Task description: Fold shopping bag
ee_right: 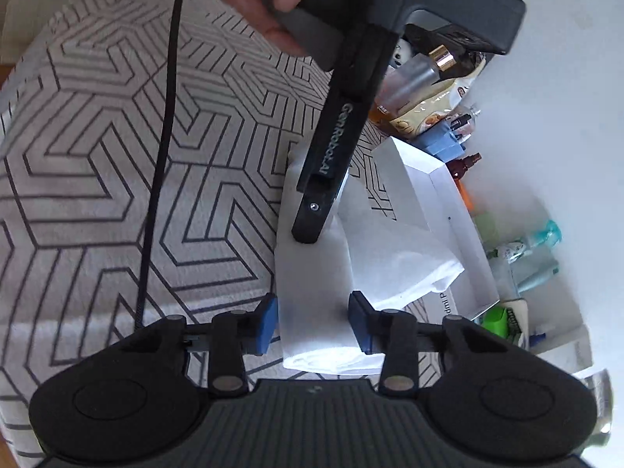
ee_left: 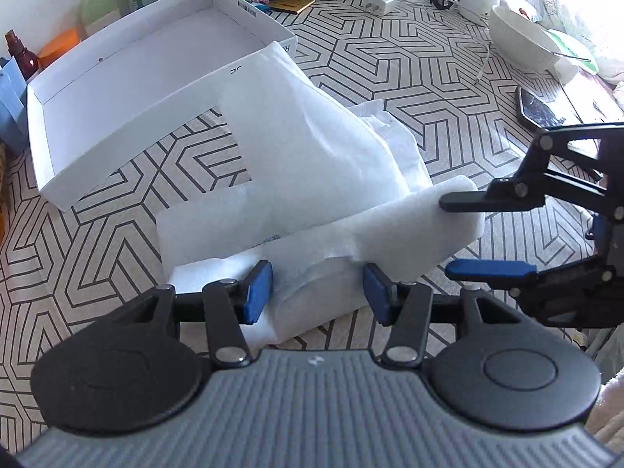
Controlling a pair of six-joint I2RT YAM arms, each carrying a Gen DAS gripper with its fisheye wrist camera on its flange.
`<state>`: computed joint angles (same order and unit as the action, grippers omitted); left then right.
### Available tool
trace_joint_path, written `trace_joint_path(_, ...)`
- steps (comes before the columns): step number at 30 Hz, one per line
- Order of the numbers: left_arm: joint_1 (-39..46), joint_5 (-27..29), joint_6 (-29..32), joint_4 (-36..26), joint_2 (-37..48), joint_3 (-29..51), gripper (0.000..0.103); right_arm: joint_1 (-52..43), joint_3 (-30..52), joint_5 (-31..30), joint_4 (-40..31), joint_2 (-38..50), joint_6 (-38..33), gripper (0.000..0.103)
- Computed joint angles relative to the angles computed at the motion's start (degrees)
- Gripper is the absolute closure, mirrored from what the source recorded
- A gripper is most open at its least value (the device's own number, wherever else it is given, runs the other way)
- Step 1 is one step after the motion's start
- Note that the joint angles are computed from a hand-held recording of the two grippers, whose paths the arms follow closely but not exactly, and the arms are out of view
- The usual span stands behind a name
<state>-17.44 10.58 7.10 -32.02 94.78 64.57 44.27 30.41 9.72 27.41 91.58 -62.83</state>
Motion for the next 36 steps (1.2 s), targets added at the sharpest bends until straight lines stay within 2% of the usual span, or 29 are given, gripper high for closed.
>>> trace_joint_path(4,2.2,3.9,0.9,0.1,1.5,1.1,0.051,-0.7,1.1,0.4,4.0,4.3,-2.9,0.06)
trace_joint_path(7,4.7,7.9,1.1,-0.1,2.8,2.3,0.051,-3.1,3.9,-3.0,1.0,5.4,-1.6,0.061)
trace_joint_path(10,8.9,14.6,0.6,-1.5,4.0,4.4,0.051,-5.6,7.7,-7.6,-5.6,5.0,1.3,0.063)
trace_joint_path(16,16.4,26.3,-1.2,0.0,5.0,2.7,0.052,-11.3,20.7,-18.3,-25.6,6.6,11.4,0.064)
trace_joint_path(22,17.4,27.6,-3.0,4.9,1.4,-4.1,0.052,-14.3,27.0,-25.2,-34.4,8.1,18.9,0.064)
trace_joint_path(25,18.5,29.2,-4.9,5.2,-0.2,-6.9,0.052,-14.1,25.3,-25.4,-34.6,6.3,20.7,0.064)
trace_joint_path(27,19.8,30.5,-4.8,3.7,-1.0,-8.2,0.052,-12.6,21.2,-22.8,-31.2,4.1,18.1,0.064)
trace_joint_path(31,19.0,26.1,-6.3,6.1,-7.5,-14.2,0.056,-10.2,15.7,-18.3,-24.2,2.4,14.1,0.064)
trace_joint_path(35,12.7,12.5,-3.6,11.8,-18.7,-18.5,0.048,-10.4,17.1,-18.2,-25.4,3.2,13.3,0.065)
trace_joint_path(36,12.0,10.8,-2.9,12.2,-19.9,-18.7,0.046,-10.5,17.1,-18.3,-25.4,3.2,12.9,0.065)
